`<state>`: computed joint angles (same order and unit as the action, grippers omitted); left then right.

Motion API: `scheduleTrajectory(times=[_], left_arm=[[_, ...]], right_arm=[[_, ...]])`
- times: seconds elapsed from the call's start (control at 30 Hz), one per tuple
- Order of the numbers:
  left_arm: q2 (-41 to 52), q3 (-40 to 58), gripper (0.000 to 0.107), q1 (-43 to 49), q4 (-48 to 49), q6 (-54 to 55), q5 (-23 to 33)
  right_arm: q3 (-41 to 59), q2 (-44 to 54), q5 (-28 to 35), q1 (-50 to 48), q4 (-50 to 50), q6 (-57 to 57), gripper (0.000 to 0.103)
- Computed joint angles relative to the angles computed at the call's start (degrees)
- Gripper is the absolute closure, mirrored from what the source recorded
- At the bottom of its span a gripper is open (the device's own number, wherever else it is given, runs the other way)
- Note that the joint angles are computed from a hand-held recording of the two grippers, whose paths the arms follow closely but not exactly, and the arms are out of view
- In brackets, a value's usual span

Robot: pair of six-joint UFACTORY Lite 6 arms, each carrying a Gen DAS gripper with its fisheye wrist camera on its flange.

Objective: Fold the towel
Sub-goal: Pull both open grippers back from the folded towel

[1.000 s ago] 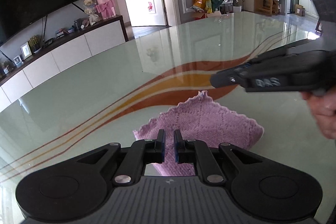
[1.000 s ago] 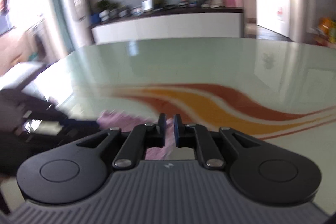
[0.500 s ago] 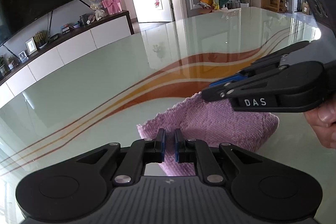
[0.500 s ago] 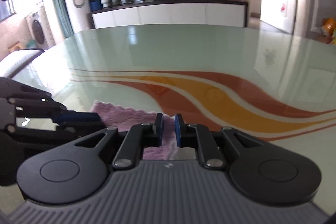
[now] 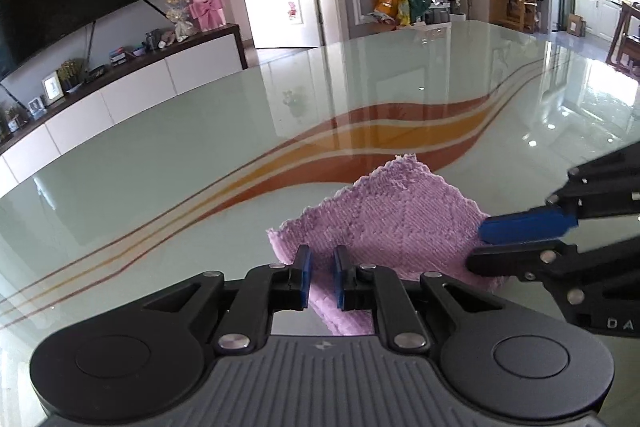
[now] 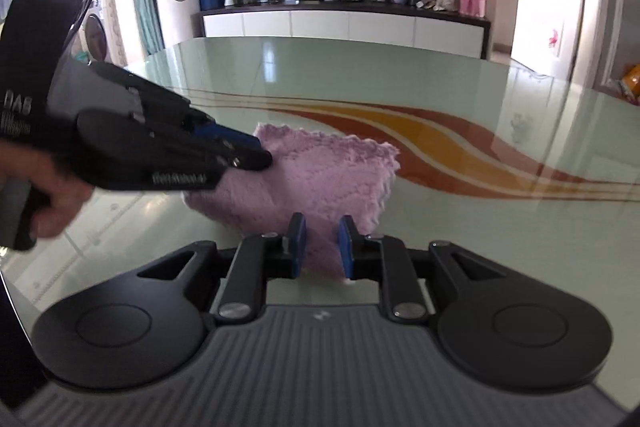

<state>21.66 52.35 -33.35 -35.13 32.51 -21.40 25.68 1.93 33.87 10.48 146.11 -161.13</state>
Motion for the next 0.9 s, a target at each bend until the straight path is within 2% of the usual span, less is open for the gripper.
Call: scheduleTrajectory(times=[0.03, 0.13, 0.2, 0.27, 0.33, 0.37, 0.47, 0.53, 0.67, 0.8, 0.9], left_arm=[[-0.41, -0.38, 0.092, 0.26, 1.18, -0.60, 0.08], [-4.25, -3.90, 0.089, -1.54, -3.03, 2.86, -2.03], [-8.96, -8.31, 0.081, -4.01, -4.73, 2.86, -3.80], [-12.93, -12.68, 0.054, -7.41, -5.47, 1.78, -5.40], [-12.19, -13.70, 0.046, -11.21, -10.13, 5.32, -9.37], [-10.18, -12.91, 0.046, -13.65, -15.37, 9.01, -12.59], [-5.68, -9.91, 0.043, -15.03, -21.98, 11.75, -15.05], [-4.96, -9.48, 0.041, -14.28, -22.10, 10.32, -14.07], [-6.17, -11.52, 0.038, -14.54, -22.86, 7.40, -14.22], [-8.05, -14.15, 0.038, -14.82, -22.45, 3.95, -14.70], [-11.15, -16.28, 0.039, -17.02, -25.87, 3.61, -20.52]], right_arm=[[-0.93, -1.14, -0.05, -0.18, 0.71, -0.36, 0.085], [-4.61, -6.43, 0.44, 0.25, 3.29, -1.84, 0.083], [-6.32, -8.34, 1.63, 1.43, 5.77, -3.73, 0.079], [-7.31, -8.94, 3.13, 3.24, 9.12, -6.16, 0.075], [-6.63, -7.14, 4.10, 5.74, 14.14, -9.30, 0.079], [-5.64, -5.22, 4.19, 6.40, 15.92, -10.44, 0.078], [-2.88, -0.28, 4.08, 7.89, 20.21, -13.06, 0.078], [-2.82, -0.32, 2.77, 7.04, 19.53, -13.02, 0.075], [-2.69, -0.52, 0.61, 5.01, 17.18, -11.41, 0.064], [-3.46, -2.69, 0.64, 4.03, 15.23, -9.74, 0.066], [-4.03, -4.82, 1.78, 3.92, 14.20, -8.57, 0.066]])
